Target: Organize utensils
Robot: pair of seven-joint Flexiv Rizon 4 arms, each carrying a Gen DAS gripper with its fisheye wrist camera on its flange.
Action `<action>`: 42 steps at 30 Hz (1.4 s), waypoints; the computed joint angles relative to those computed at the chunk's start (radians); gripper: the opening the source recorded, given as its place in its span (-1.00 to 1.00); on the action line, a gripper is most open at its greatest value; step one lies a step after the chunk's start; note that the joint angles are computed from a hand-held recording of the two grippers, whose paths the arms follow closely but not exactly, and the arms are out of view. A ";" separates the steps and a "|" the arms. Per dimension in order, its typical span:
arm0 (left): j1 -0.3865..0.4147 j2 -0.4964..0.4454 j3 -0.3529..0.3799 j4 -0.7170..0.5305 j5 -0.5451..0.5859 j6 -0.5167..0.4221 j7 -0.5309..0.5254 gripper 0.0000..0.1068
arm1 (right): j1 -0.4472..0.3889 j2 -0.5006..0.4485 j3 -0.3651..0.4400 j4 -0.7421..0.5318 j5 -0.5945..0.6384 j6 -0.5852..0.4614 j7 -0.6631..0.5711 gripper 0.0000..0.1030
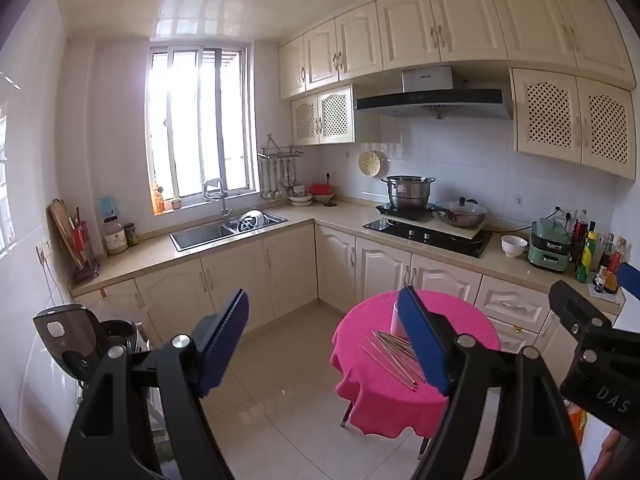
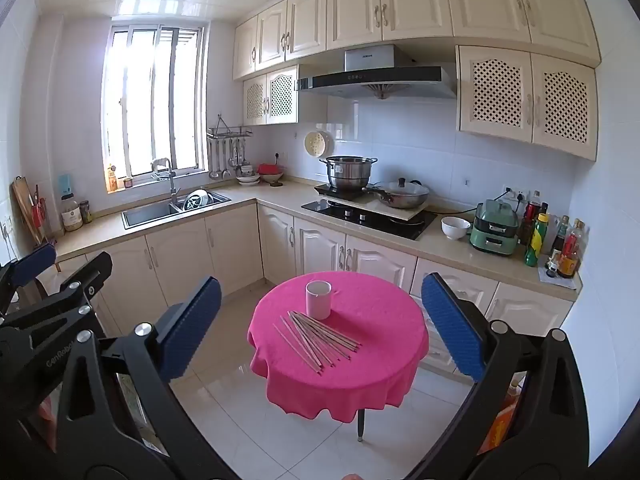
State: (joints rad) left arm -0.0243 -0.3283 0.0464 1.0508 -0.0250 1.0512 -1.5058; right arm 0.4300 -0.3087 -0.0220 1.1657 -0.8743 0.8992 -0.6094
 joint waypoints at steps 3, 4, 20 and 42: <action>-0.001 0.001 0.001 0.001 0.004 0.003 0.001 0.41 | 0.000 -0.003 0.000 -0.003 0.001 0.003 0.004 0.90; 0.001 0.001 -0.002 0.001 -0.002 -0.001 0.001 0.41 | 0.001 -0.004 -0.001 -0.005 0.001 0.002 0.005 0.90; 0.002 -0.003 0.001 0.003 -0.001 0.000 0.002 0.41 | 0.001 -0.009 -0.002 0.014 -0.009 0.017 0.026 0.90; 0.002 -0.003 -0.001 -0.006 -0.001 -0.009 0.008 0.41 | 0.015 -0.019 -0.005 -0.001 -0.004 0.001 0.025 0.90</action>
State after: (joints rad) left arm -0.0223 -0.3317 0.0455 1.0443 -0.0264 1.0425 -1.4978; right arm 0.4454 -0.3273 -0.0275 1.1648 -0.8786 0.8997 -0.5841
